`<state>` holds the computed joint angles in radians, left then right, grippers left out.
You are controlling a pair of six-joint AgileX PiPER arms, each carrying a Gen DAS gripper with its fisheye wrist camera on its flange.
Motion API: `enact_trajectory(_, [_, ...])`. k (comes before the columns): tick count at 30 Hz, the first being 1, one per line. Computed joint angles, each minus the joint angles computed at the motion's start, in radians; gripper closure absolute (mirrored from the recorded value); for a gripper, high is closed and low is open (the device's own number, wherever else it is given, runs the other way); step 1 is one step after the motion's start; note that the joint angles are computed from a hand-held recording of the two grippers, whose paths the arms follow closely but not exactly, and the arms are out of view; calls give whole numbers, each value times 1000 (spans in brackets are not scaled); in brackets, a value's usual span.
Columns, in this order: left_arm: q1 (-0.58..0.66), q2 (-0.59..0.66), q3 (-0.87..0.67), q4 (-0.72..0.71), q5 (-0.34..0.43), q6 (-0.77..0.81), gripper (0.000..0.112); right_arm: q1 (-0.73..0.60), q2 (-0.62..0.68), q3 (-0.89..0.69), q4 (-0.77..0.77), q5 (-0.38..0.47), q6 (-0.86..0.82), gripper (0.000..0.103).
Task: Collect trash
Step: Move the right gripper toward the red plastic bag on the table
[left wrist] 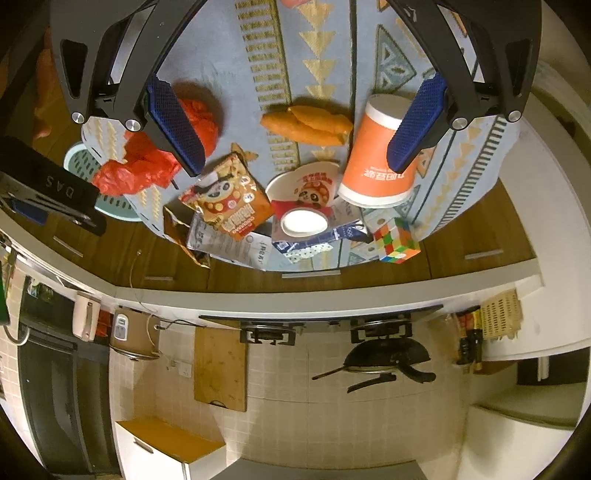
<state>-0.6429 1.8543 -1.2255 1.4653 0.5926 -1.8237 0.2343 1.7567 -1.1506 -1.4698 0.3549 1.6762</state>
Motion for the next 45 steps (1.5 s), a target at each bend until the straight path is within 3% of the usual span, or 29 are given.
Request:
enact_trajectory(4, [14, 22, -16, -20, -36, 23, 17, 7, 3, 11, -93, 39, 90, 7])
enact_trajectory(20, [-58, 30, -17, -17, 41, 49, 17, -14, -47, 79, -249, 42, 228, 7])
enact_trajectory(30, [-88, 3, 6, -6, 99, 40, 17, -18, -70, 96, -264, 38, 243, 7])
enact_trajectory(45, [-72, -1, 14, -8, 79, 32, 17, -25, -65, 97, -261, 29, 233, 7])
